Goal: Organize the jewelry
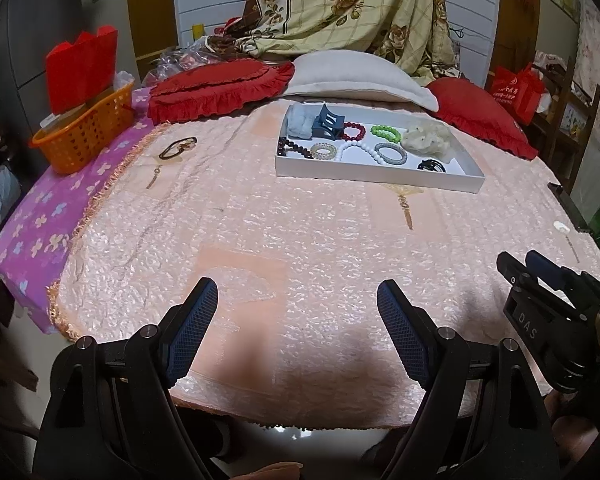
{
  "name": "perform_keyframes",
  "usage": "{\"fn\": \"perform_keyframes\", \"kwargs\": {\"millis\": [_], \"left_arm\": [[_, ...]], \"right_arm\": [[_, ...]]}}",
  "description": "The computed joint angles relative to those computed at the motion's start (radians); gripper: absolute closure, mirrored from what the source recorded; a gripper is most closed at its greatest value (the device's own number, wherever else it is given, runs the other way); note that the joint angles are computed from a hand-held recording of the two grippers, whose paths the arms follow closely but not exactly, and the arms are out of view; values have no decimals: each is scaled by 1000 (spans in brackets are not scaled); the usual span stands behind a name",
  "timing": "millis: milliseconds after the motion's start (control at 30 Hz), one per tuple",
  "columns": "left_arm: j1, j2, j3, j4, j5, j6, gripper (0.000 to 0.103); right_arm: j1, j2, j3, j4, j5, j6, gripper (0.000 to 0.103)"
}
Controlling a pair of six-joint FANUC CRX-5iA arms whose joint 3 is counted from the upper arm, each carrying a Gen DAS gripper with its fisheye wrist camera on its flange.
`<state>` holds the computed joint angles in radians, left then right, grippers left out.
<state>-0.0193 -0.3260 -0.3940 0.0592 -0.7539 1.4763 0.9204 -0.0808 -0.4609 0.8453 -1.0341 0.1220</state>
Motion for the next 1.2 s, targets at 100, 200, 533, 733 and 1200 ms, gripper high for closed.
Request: {"fn": "perform_keyframes", "kwargs": {"millis": [100,200,533,733,1200], "left_arm": [[-13,-1,8,-42,6,35,21],[-16,3,11,-52,7,41,21],[-19,24,26,-70,-10,61,21],[-15,31,25,-63,-15,58,21],[-17,32,27,-72,-20,63,21]], "right_arm": [[-5,-1,4,-19,-1,8,69],[-6,-1,6,-26,-5,12,69],[3,-1,3,5,-5,14,69],[1,2,6,-2,0,19,69],[0,-1,-2,-2,15,9,68]]}}
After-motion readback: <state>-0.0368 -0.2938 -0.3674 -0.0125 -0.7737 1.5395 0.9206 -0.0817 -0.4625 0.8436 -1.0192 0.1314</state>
